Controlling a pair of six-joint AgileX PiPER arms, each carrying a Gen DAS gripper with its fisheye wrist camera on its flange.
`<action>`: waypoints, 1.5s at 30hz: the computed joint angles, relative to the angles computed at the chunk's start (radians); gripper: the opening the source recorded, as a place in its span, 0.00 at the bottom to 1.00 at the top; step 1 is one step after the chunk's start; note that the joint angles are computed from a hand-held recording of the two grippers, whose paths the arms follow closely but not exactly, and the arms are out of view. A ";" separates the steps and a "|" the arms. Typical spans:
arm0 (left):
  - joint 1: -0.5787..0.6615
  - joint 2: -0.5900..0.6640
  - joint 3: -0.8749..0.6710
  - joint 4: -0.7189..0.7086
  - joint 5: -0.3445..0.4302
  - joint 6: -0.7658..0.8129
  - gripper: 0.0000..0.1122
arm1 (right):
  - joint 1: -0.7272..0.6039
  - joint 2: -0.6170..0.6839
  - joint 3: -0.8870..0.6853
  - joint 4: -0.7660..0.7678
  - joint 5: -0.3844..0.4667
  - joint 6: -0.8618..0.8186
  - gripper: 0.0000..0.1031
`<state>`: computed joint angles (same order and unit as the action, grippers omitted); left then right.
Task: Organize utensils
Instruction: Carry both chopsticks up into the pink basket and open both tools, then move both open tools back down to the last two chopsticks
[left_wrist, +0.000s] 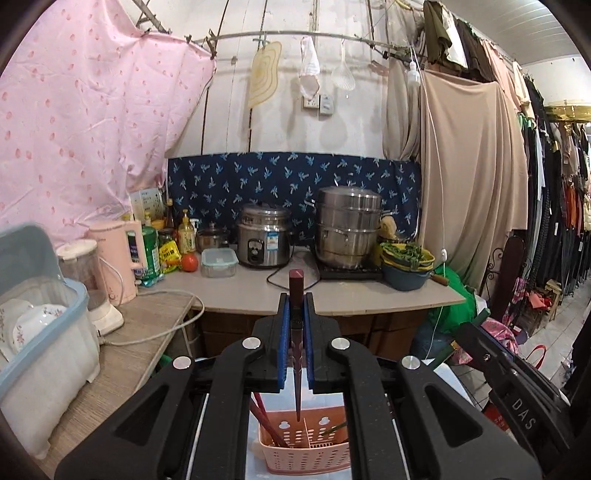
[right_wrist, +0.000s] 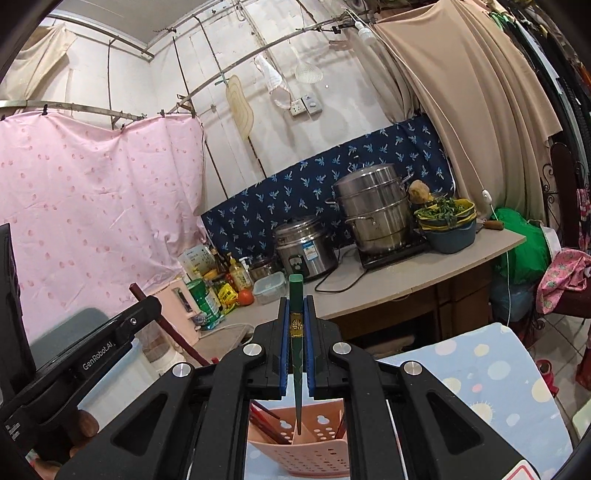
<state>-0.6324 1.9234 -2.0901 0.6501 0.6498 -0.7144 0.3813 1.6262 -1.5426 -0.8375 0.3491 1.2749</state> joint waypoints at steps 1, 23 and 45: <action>0.008 0.014 -0.008 -0.029 0.004 0.019 0.06 | -0.003 0.012 0.001 0.021 -0.004 -0.016 0.07; 0.024 -0.008 0.121 -0.146 -0.001 0.036 0.62 | 0.061 0.021 0.053 0.063 0.045 -0.108 0.35; -0.138 -0.354 0.624 0.128 0.076 -0.246 0.62 | 0.347 -0.271 0.458 -0.174 0.310 0.181 0.35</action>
<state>-0.7700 1.5692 -1.4664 0.7782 0.7257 -0.9603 0.7283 1.3549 -1.0841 -1.0115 0.6592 1.4558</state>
